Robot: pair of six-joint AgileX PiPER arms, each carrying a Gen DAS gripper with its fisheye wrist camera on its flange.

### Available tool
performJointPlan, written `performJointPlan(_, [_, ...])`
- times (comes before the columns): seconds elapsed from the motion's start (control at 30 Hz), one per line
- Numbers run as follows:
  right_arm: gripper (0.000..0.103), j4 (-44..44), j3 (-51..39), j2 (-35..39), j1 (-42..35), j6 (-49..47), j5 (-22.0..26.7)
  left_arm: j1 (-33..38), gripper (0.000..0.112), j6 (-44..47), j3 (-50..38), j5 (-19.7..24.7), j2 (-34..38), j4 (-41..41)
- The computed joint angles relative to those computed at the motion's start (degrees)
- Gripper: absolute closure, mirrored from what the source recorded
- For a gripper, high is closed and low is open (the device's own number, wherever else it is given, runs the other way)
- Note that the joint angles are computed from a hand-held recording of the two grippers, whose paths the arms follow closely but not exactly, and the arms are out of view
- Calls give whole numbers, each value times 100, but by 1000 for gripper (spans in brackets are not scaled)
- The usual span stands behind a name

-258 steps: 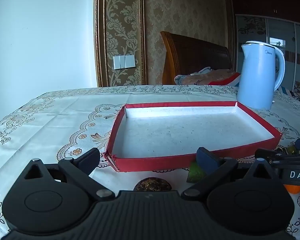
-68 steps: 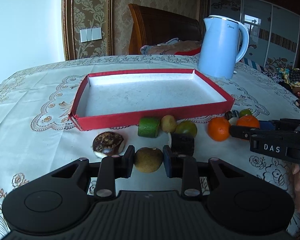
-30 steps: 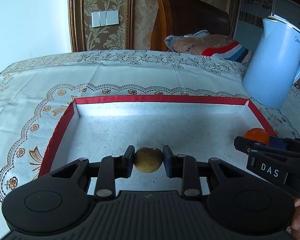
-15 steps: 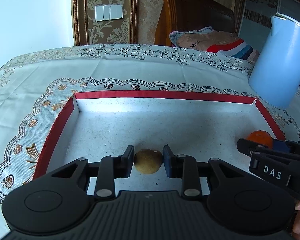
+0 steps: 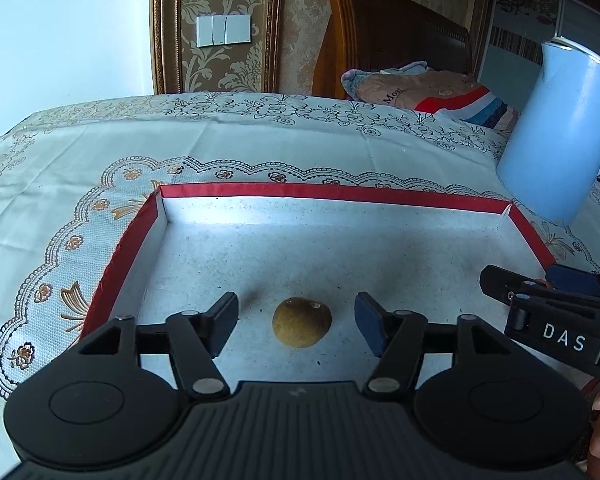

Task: Organize fruits
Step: 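Carry kiwi and orange into the red tray and open both grippers, then withdraw both grippers from the tray back toward the loose fruits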

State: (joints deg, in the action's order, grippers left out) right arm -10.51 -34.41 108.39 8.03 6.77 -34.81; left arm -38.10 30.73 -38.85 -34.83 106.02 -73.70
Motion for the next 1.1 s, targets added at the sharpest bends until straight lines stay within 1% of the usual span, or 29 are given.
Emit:
performJointPlan(0.03, [31,-81,34,-10,-36,66,-57,-81,40,-46,47,-151,-7,-12])
performJointPlan(0.07, [24,-166,70,-23,-75,135,-107,-177,40,-41,91,-332,-8,-63])
performJointPlan(0.1, [22,-162,144,-43,-108,145,-221,-295,40,-4,129,-541,-9,-151])
performJointPlan(0.17, [21,-389,296,-105,-230,300,-416,-496,39,-91,240,-905,-19,-222])
performJointPlan(0.23, [20,-360,494,-167,-290,274,-708,-656,33,-295,391,-1193,-74,-208])
performJointPlan(0.33, [19,-382,775,-234,-402,200,-1156,-857,33,-548,572,-1516,-133,-243])
performJointPlan(0.4, [19,-489,929,-300,-499,250,-1319,-993,33,-739,719,-1707,-197,-247])
performJointPlan(0.47, [19,-716,1070,-340,-644,380,-1463,-1112,33,-986,886,-1856,-265,-217])
performJointPlan(0.53, [16,-848,1231,-358,-773,448,-1630,-1239,33,-1252,1067,-1984,-336,-209])
performJointPlan(0.63, [16,-982,1469,-357,-941,455,-1924,-1435,33,-1574,1277,-2186,-391,-274])
performJointPlan(0.7, [16,-1099,1615,-365,-1071,468,-2101,-1575,33,-1698,1369,-2342,-398,-366])
performJointPlan(0.83, [11,-1184,1840,-308,-1265,450,-2410,-1783,33,-1719,1436,-2503,-380,-559])
performJointPlan(0.97, [9,-1424,1946,-278,-1461,493,-2480,-1966,33,-1752,1493,-2630,-343,-678])
performJointPlan(1.1, [8,-1362,2043,-254,-1436,372,-2551,-2098,33,-1665,1481,-2664,-288,-787])
